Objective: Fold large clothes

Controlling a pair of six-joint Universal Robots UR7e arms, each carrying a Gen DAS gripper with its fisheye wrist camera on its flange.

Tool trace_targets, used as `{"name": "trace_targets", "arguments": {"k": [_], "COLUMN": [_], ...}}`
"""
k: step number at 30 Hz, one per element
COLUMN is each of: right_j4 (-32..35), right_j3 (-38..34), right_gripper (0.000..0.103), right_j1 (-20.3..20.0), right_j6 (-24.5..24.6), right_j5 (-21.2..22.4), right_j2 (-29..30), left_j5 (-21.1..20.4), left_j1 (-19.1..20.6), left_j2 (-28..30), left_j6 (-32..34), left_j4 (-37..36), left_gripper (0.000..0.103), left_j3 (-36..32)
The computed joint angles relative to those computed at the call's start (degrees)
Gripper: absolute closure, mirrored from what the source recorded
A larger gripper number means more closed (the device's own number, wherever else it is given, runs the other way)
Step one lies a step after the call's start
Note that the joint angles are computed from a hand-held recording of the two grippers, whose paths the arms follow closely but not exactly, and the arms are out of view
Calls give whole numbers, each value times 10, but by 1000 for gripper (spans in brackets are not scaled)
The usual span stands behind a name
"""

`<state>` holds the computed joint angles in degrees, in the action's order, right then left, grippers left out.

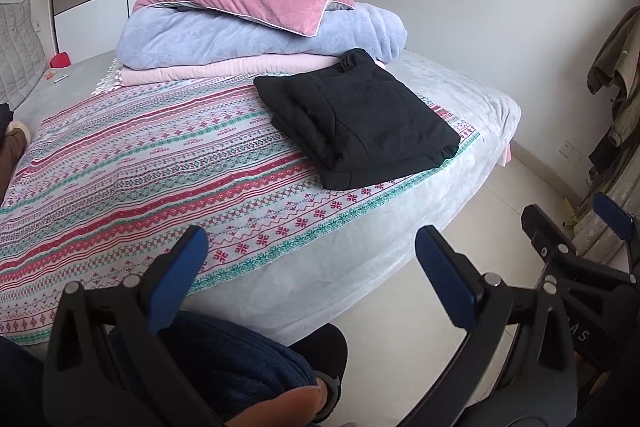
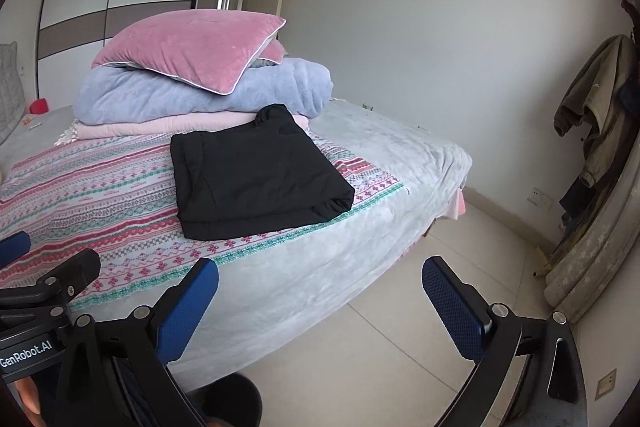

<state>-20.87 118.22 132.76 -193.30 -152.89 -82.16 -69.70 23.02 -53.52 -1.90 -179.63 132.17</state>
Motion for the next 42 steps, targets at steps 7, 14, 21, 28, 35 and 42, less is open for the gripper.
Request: {"name": "trace_targets", "arguments": {"k": [7,14,21,28,35,42], "right_j4": [-5,-8,-14,-14,-16,-17], "right_j3": [4,6,8,8,7,8], "right_gripper": [0,0,0,0,0,0], "right_j1": [0,-3,-5,-5,-3,-3], "right_j6": [-4,-10,-11,-11,-10,-11], "right_j5": [-4,-5,-7,-6,-3,1], "right_j2": [-4,-6,-6,-5,-2,0], "left_j5": [-3,-8,-8,-6,-16,-15], "left_j1": [4,3,3,0,0,-3], "left_j2": [0,-1,-1,1,-1,1], "left_j6": [-1,5,2,1,13,15], "left_j4": [4,1,6,4,-12,-15], "left_gripper": [0,0,0,0,0,0], "left_j3": [-3,-1,-2,-2,3,4]}}
